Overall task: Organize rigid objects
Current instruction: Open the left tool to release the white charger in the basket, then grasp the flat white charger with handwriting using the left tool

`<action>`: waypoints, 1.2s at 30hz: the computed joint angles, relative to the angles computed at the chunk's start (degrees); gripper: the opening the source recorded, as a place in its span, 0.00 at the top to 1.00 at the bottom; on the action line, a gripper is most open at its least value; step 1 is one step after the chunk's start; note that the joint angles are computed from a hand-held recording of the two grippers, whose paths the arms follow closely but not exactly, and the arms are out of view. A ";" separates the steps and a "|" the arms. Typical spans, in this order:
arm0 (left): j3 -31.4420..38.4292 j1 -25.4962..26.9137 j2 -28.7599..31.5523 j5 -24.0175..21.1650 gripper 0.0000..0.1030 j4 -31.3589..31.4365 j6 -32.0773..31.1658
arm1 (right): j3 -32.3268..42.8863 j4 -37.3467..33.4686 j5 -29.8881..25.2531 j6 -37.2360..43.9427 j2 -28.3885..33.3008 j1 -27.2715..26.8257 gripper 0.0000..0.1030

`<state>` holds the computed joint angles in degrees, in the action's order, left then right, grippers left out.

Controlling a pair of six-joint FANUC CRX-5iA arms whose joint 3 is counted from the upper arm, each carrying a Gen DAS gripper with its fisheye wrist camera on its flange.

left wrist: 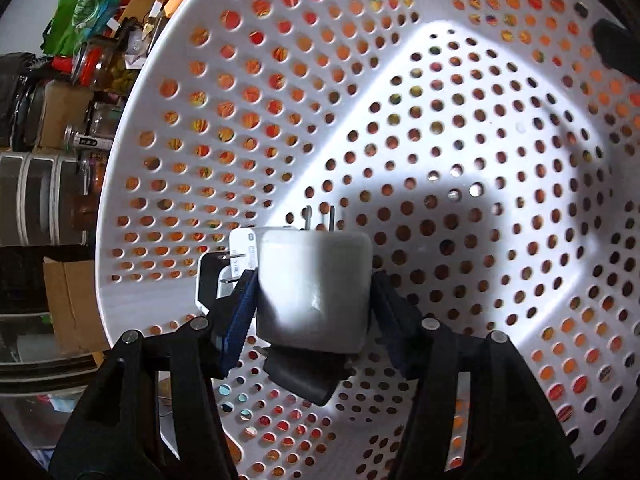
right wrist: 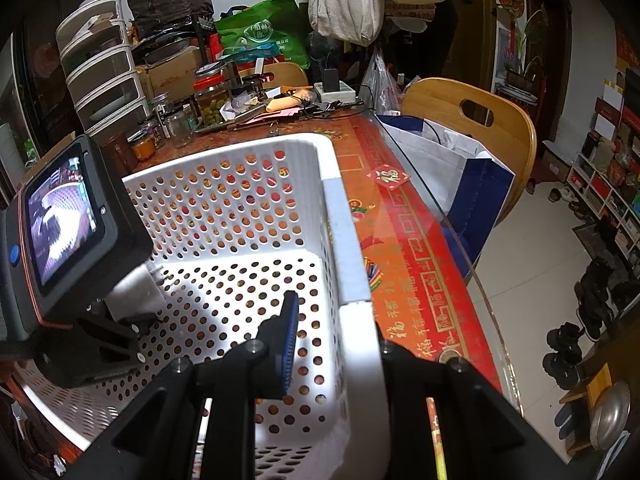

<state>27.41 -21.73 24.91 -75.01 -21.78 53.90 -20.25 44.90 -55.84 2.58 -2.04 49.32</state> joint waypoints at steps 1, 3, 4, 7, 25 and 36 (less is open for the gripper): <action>-0.60 0.25 -0.59 0.58 0.44 0.85 0.10 | 0.05 -0.06 0.01 0.01 0.01 -0.02 0.81; -2.87 0.61 -2.91 3.10 0.38 1.53 0.32 | 0.16 -0.12 -0.02 0.05 0.12 -0.05 0.81; -5.69 1.10 -5.71 7.55 0.37 2.06 0.43 | 0.22 -0.19 -0.03 0.12 0.16 -0.08 0.81; -12.50 5.58 -13.31 15.87 0.35 9.34 -1.27 | 0.05 -0.14 0.17 -0.09 0.03 -0.07 0.81; -22.93 39.79 -11.39 22.82 0.00 42.55 -8.59 | 0.80 -0.84 -0.91 0.11 0.48 -0.01 0.81; -11.11 35.73 1.11 14.96 0.00 34.24 1.53 | 1.61 -1.60 -2.29 0.56 1.01 0.12 0.81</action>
